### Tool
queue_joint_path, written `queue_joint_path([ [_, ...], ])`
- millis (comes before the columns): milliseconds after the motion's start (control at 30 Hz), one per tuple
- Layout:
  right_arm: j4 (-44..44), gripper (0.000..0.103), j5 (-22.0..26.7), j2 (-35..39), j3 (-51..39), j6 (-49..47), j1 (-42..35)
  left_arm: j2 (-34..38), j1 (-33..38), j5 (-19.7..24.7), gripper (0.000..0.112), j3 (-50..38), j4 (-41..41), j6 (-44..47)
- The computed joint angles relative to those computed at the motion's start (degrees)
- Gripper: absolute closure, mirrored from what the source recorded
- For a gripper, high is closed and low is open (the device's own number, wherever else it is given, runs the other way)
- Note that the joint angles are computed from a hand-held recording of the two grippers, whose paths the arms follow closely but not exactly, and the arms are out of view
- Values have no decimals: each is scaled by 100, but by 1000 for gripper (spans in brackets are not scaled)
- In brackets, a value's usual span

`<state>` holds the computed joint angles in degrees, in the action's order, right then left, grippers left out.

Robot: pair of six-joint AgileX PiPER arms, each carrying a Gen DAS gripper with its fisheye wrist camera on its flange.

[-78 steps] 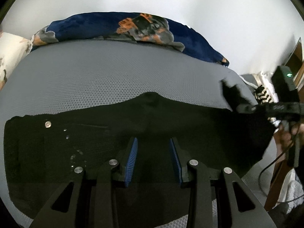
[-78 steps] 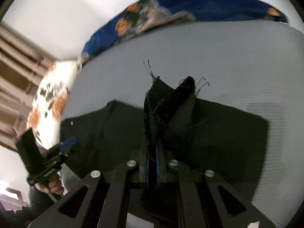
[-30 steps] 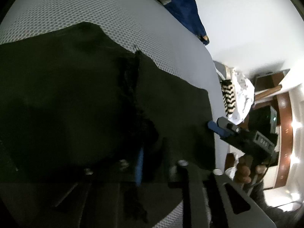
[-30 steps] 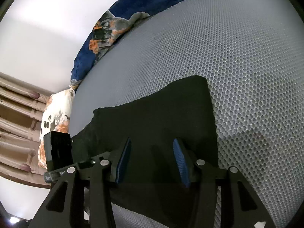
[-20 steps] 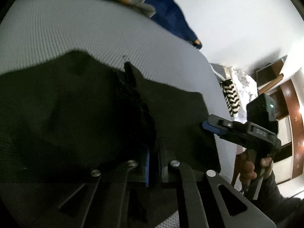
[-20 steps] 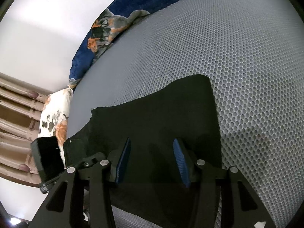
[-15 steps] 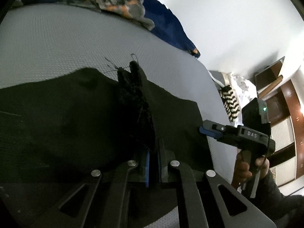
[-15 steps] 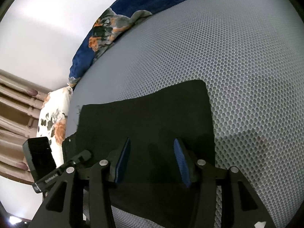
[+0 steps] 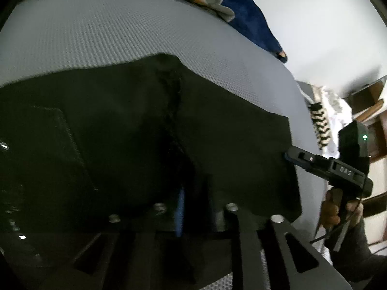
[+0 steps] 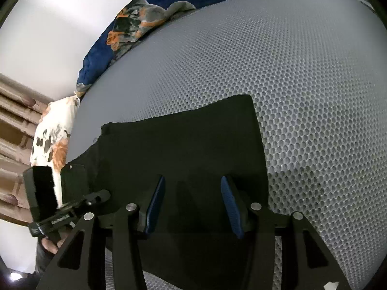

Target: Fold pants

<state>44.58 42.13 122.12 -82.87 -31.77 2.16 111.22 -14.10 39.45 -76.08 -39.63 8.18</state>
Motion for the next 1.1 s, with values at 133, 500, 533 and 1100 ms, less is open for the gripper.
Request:
queue_joint_path([
  [133,-308,56,-507,-192,81,42,70,-386,-153,-306,71,14,1383,-965],
  [500,-2095,60,-575,473,-1105,1221,350,470,-442,-311,71,-1297,1478,-730],
  [533,-2160,60,-566,477,-1118,1239,366,592,-433,-239,71,-1421,1475,-727],
  [1100,-1207,59,-413,-651,761,312,496,-484,275,-300,71,394,777,109],
])
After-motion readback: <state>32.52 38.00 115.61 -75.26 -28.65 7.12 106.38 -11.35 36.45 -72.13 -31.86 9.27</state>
